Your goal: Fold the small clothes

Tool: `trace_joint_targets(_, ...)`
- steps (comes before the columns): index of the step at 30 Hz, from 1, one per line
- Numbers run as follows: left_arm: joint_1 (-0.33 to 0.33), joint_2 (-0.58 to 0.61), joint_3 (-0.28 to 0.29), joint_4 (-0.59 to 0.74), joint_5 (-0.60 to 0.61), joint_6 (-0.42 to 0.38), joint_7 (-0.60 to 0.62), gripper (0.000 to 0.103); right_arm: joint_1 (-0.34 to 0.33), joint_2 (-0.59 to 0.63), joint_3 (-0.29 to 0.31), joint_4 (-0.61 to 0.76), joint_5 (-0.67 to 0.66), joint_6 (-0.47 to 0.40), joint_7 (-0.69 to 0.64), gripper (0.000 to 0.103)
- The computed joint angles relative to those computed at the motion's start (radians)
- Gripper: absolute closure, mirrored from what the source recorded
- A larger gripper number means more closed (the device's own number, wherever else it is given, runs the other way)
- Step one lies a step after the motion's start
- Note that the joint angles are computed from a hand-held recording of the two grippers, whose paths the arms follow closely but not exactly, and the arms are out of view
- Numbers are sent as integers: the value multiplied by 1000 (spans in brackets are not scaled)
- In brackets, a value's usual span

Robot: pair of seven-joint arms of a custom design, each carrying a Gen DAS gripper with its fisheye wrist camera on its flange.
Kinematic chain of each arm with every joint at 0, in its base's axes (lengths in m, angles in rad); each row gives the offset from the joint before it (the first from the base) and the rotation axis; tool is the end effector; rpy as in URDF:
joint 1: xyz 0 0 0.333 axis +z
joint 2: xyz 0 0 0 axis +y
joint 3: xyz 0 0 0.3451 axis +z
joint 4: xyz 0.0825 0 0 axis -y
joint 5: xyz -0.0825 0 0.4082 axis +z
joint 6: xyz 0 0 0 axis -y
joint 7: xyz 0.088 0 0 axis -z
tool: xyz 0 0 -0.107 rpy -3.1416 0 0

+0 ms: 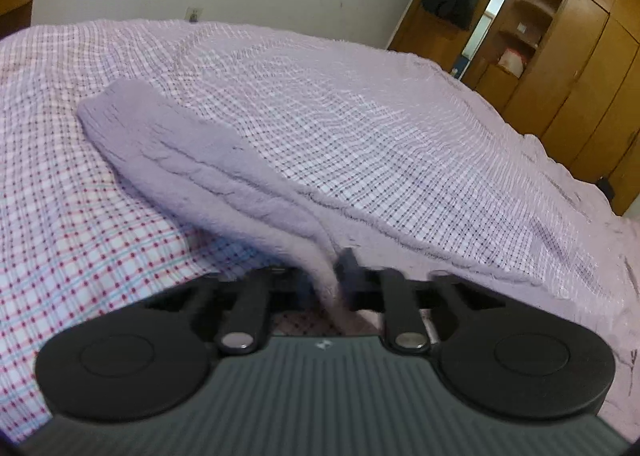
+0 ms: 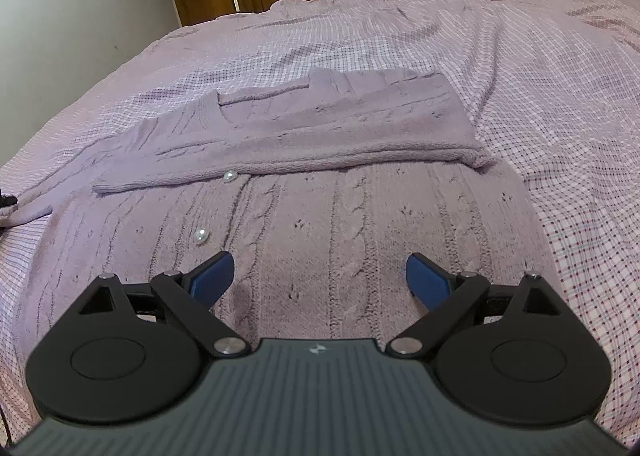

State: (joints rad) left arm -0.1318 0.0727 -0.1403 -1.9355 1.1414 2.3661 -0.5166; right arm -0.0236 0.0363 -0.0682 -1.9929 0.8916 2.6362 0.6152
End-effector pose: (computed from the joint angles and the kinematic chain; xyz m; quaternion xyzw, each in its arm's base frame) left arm 0.6150 -0.1581 0.5103 -0.8621 0.2076 -0.3078 0.3450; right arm 0.6223 -0.0765 0.5222 -0.7052 0.5771 -0.1804 0.3702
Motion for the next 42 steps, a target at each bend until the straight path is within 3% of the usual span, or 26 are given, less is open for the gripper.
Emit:
trace_joint_targets(10, -57, 9, -31, 84, 149, -112, 97, 95, -6, 5, -3, 10, 9, -12, 13, 6)
trace_joint_targets(17, -111, 61, -36, 192, 266, -81, 107, 95, -9, -5, -6, 0, 31, -14, 4, 6)
trace_joint_targets(24, -191, 189, -19, 369, 287, -43, 111, 95, -16, -6, -11, 0, 52, -14, 2, 6)
trace_joint_targets(29, -252, 311, 14, 511, 254, 32, 145, 95, -22, -8, -15, -6, 63, -19, 7, 6)
trace_joint_targets(35, -299, 422, 39, 619, 122, 75, 263, 95, -31, -2, -21, -6, 77, -14, 2, 6)
trace_joint_targets(42, -307, 429, 64, 564, -38, 148, 359, 92, -49, 13, -22, 4, 103, -33, -5, 6)
